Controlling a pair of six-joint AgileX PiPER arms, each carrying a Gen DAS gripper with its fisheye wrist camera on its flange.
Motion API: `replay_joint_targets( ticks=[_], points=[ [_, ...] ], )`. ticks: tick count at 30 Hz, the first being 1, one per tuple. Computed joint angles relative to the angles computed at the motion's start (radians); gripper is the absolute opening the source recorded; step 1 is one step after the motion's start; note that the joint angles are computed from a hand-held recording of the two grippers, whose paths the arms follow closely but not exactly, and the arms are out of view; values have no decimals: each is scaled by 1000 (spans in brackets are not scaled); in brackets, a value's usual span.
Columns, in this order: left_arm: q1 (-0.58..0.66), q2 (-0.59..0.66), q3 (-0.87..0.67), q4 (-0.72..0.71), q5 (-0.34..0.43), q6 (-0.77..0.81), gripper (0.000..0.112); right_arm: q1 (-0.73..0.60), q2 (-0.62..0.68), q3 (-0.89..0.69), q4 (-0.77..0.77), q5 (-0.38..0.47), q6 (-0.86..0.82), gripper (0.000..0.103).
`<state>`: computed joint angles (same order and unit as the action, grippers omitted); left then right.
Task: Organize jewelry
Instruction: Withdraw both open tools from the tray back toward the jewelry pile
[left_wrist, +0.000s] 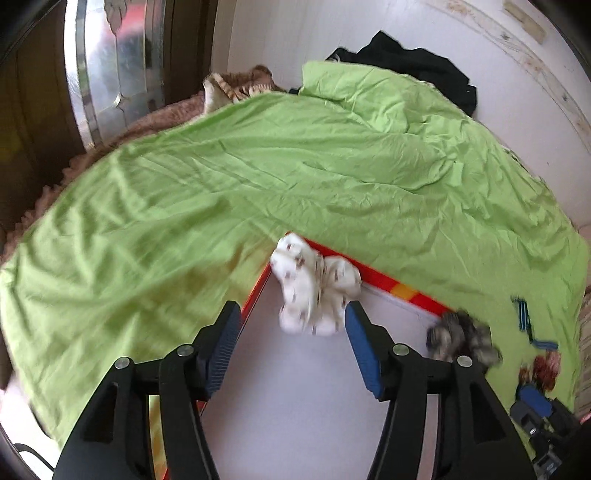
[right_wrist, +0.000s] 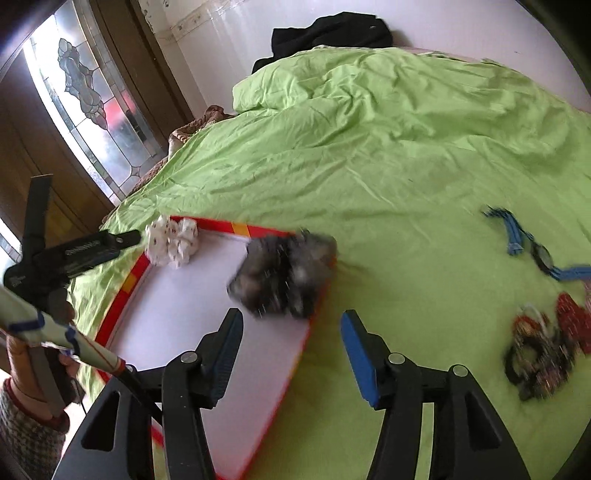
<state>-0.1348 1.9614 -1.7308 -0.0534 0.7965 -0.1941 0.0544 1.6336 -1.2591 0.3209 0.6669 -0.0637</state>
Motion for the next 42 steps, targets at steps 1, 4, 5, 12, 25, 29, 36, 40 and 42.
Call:
replay_joint_targets(
  ticks=[1,4,5,12,25,29,36,40,42],
  points=[
    [-12,-52,66,27,-25,-14,59,-12,-50,56,-1,-4,-6,60],
    [-62,-212,262,70,-83,-49,61,-48,-155,173,16,-4,-35,60],
    [-80,-254,311,77,-95,-61,62,-65,-194,214,17,-1,-40,60],
    [-320,-474,542,246,-136,-299,63,-210,-412,403,8,57,-75,60],
    [-703,-482,549,481,-61,-648,64,-601,-679,576,-53,140,-330,66],
    [-764,-453,523,504,-27,-668,64,-853,-675,609,76,202,-557,66],
    [-874,-327,400,545,24,-687,64,-1187,-580,598,172,261,-811,66],
    [-913,-245,299,498,33,-645,64,-1300,-562,564,207,278,-913,66],
    [-943,-201,248,496,49,-624,64,-1355,-531,544,225,279,-961,66]
  ],
)
